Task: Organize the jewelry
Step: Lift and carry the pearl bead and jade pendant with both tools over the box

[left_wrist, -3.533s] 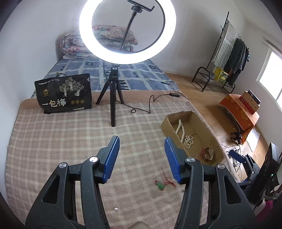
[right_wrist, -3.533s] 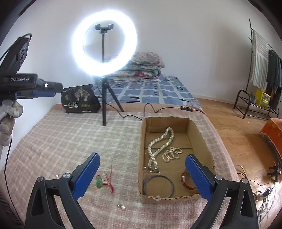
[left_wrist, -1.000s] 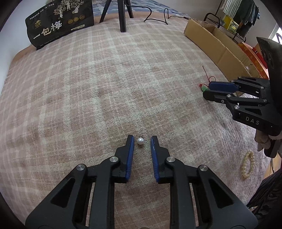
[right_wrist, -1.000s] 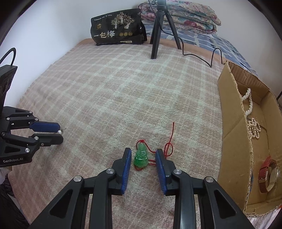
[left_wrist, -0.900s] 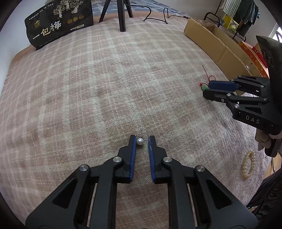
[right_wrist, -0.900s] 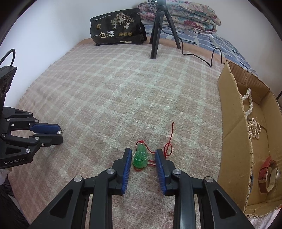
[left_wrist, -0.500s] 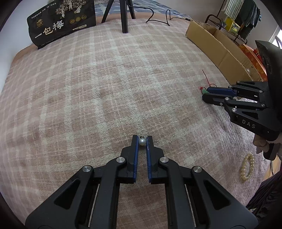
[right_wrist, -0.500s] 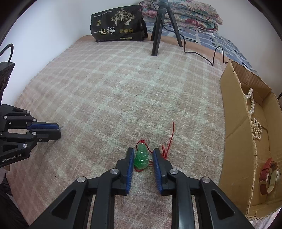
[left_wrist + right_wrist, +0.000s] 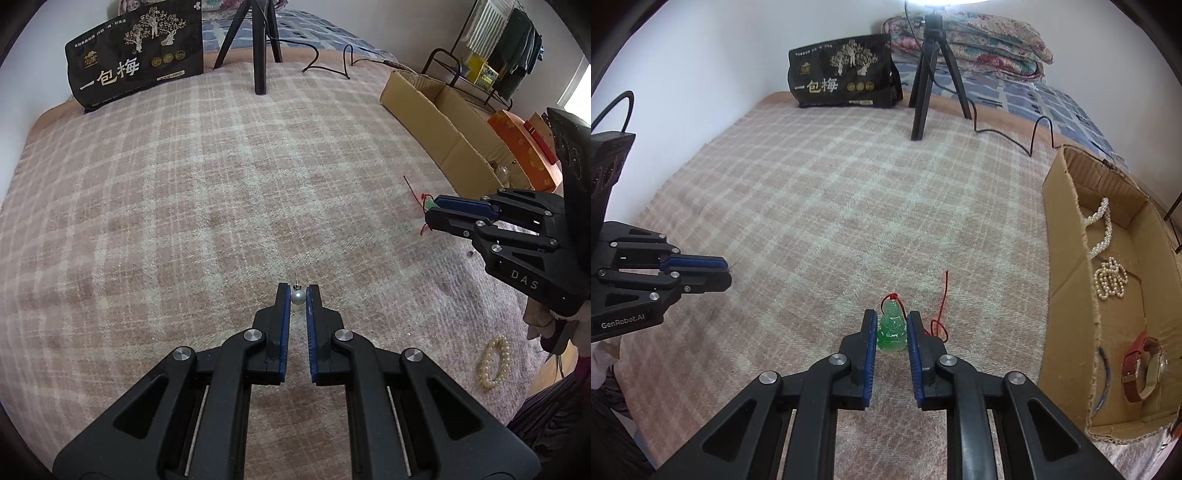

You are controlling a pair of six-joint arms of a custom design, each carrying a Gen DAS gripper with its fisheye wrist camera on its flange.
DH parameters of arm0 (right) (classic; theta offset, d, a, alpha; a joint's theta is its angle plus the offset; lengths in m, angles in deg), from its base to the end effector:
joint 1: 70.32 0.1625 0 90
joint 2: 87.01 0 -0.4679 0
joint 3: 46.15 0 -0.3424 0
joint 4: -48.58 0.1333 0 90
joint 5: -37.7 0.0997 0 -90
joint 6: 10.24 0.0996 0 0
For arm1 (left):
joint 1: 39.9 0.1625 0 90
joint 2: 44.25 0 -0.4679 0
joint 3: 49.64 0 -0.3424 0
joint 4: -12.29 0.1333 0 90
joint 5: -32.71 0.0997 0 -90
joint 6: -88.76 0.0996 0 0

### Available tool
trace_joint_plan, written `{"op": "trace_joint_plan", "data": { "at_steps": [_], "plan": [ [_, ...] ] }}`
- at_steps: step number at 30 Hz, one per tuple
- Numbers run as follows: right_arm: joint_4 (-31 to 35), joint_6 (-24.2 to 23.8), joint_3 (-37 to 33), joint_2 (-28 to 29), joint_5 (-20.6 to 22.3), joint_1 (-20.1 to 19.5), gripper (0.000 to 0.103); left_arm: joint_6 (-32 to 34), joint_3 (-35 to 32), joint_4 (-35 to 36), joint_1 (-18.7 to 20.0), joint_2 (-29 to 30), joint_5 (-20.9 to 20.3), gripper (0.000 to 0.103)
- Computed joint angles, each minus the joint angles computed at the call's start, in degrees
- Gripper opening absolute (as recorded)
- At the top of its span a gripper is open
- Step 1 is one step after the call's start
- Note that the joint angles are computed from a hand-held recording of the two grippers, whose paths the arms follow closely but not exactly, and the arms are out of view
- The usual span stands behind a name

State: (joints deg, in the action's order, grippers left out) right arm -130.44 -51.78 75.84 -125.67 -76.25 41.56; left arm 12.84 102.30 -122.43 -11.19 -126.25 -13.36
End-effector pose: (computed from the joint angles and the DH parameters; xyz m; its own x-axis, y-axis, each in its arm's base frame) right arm 0.2775 -0.4418 0.0340 -0.4001 -0.8393 0.3681 -0.8499 0.4901 0.1937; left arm -0.1152 -0.2939 0.1968 -0.7907 -0.2333 -0.5660 0.1089 0.8561 -0.5051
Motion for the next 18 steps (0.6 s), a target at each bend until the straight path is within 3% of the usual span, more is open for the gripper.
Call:
{"op": "trace_joint_plan", "data": {
  "at_steps": [18],
  "plan": [
    [-1.3,1.9,0.5,-8.9,7.0,1.6,0.015,-1.0,-2.0,1.6,-3.3,-1.7,2.3,0.006]
  ]
}}
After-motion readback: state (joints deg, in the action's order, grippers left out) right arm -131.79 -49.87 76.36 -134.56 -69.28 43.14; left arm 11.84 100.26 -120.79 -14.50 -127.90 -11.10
